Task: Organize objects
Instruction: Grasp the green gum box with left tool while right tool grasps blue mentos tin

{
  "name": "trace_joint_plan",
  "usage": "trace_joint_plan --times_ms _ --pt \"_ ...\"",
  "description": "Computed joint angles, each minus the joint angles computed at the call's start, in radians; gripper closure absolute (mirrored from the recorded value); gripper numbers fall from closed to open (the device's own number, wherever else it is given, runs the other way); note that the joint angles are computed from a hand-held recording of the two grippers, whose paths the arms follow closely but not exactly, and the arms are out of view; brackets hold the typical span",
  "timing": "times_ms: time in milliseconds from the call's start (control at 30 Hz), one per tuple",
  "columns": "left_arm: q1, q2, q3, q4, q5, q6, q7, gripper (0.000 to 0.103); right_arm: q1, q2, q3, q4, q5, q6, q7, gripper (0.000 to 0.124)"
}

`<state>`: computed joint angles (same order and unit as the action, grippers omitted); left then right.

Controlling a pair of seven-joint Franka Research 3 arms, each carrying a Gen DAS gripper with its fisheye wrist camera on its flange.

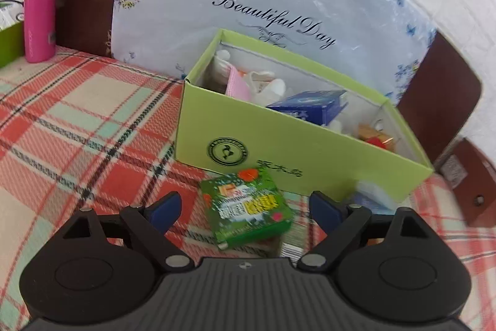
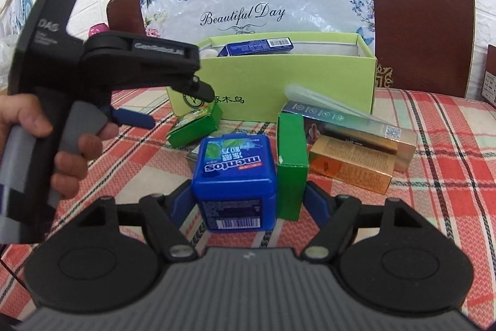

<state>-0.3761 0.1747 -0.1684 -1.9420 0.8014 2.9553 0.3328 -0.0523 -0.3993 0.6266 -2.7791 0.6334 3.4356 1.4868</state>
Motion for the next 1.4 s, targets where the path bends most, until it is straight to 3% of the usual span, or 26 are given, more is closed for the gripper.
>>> trace_joint_plan --times_ms 100,167,200,233,300,400,600,667,800,900,967,1033,1100,1367,1400 --pt "0.018 0.056 -0.03 0.059 -0.122 -0.076 0.072 0.01 -0.013 -0.012 0.019 -0.003 0.006 -0.009 0.003 0.049" --pt "0.028 0.068 -0.034 0.057 -0.187 -0.062 0.097 0.012 -0.006 -0.019 0.014 -0.01 -0.002 -0.012 0.011 0.049" --pt "0.016 0.058 -0.011 0.038 -0.154 -0.026 0.08 0.015 0.001 -0.022 0.006 -0.014 -0.008 -0.013 0.015 0.049" --pt "0.026 0.048 -0.016 0.018 -0.166 -0.005 0.11 0.034 0.009 -0.026 -0.004 -0.017 -0.015 -0.018 0.019 0.049" --pt "0.056 0.018 -0.051 -0.023 -0.243 -0.01 0.22 0.038 0.03 -0.035 -0.031 -0.023 -0.037 -0.034 0.026 0.049" --pt "0.073 -0.05 -0.065 -0.107 -0.306 -0.012 0.31 0.039 0.062 -0.046 -0.074 -0.029 -0.077 -0.056 0.048 0.049" --pt "0.081 -0.212 -0.091 -0.31 -0.524 0.013 0.547 0.038 0.215 -0.097 -0.239 -0.072 -0.181 -0.102 0.083 0.049" --pt "0.069 -0.259 -0.087 -0.365 -0.566 0.023 0.592 0.038 0.205 -0.128 -0.228 -0.086 -0.207 -0.129 0.099 0.049" --pt "0.1 -0.312 -0.111 -0.423 -0.467 0.027 0.494 0.032 0.012 -0.219 -0.02 -0.108 -0.21 -0.153 0.222 0.037" --pt "0.107 -0.337 -0.116 -0.446 -0.432 0.027 0.451 0.03 0.006 -0.265 0.0 -0.136 -0.234 -0.117 0.268 0.037" --pt "0.1 -0.354 -0.11 -0.464 -0.44 0.03 0.448 0.03 -0.033 -0.316 0.06 -0.152 -0.251 -0.105 0.301 0.037" --pt "0.096 -0.36 -0.107 -0.474 -0.443 0.038 0.449 0.03 -0.017 -0.335 0.052 -0.166 -0.282 -0.084 0.311 0.039" --pt "0.108 -0.361 -0.12 -0.474 -0.416 0.034 0.43 0.03 0.033 -0.311 -0.009 -0.166 -0.321 -0.08 0.299 0.04" --pt "0.153 -0.316 -0.161 -0.417 -0.235 0.004 0.31 0.026 -0.009 -0.197 -0.006 -0.095 -0.379 -0.115 0.33 0.041" --pt "0.152 -0.309 -0.158 -0.413 -0.215 0.012 0.303 0.027 -0.01 -0.177 -0.009 -0.088 -0.384 -0.113 0.332 0.045"
